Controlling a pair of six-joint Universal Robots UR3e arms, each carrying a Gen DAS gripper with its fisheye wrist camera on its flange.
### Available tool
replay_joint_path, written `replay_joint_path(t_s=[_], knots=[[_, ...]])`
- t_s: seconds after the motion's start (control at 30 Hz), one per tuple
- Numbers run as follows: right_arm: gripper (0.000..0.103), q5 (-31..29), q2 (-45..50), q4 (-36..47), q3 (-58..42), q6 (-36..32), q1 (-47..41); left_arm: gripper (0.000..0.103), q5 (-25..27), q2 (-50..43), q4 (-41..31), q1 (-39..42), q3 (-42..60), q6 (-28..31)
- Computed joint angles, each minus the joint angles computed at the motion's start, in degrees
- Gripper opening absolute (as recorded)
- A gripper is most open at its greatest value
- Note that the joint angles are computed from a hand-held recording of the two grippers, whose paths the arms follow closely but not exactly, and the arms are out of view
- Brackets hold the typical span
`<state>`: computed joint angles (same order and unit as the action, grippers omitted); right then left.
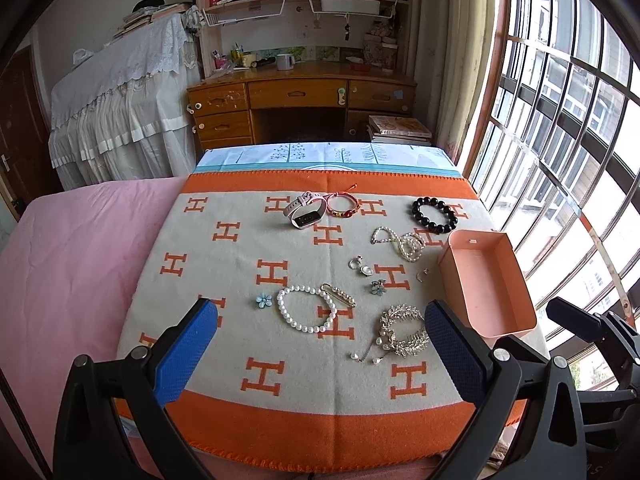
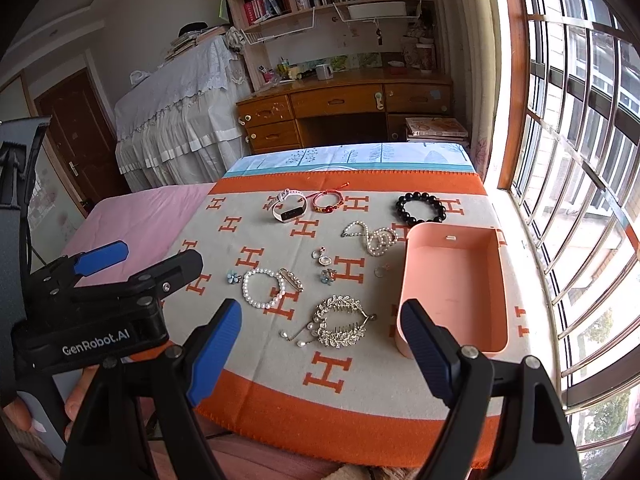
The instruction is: Organize jewelry
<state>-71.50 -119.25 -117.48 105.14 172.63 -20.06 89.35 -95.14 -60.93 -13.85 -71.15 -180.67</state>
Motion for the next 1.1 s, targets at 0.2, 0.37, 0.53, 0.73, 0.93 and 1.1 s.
replay_joint_path(t_s=[0.2, 0.37, 0.53, 0.73, 0.93, 1.1], knots=[[0.083, 0.7, 0.4, -1.2, 0.5, -2.8, 0.0, 0.102, 0.2, -1.6, 0.2, -1.1, 1.8, 0.3], [0.083, 1.5, 1.2, -1.7, 0.7, -4.5, -0.2, 0.102, 1.3, -3.0, -0.3, -2.2, 3.7, 0.3], [0.083, 3.9, 1.6, -0.3, 0.8, -5.7, -2.7, 0.102, 1.0, -4.4, -0.3, -1.8, 5.0, -0.2], [0.083, 5.8, 3.1, 0.6, 0.7, -7.4, -4.1, 0.102, 2.9, -8.5, -1.1, -1.7, 9.4, -0.3], [0.082, 5.6, 6.5, -2.2, -0.3, -7.3, -5.3, 0.102, 5.7, -15.9, -1.7, -0.8, 17.8, 0.7], [0.082, 5.5, 13.1, -6.9, -4.2, -7.8, -7.0, 0.102, 5.9, -25.8, -5.6, 2.0, 31.2, 2.7]])
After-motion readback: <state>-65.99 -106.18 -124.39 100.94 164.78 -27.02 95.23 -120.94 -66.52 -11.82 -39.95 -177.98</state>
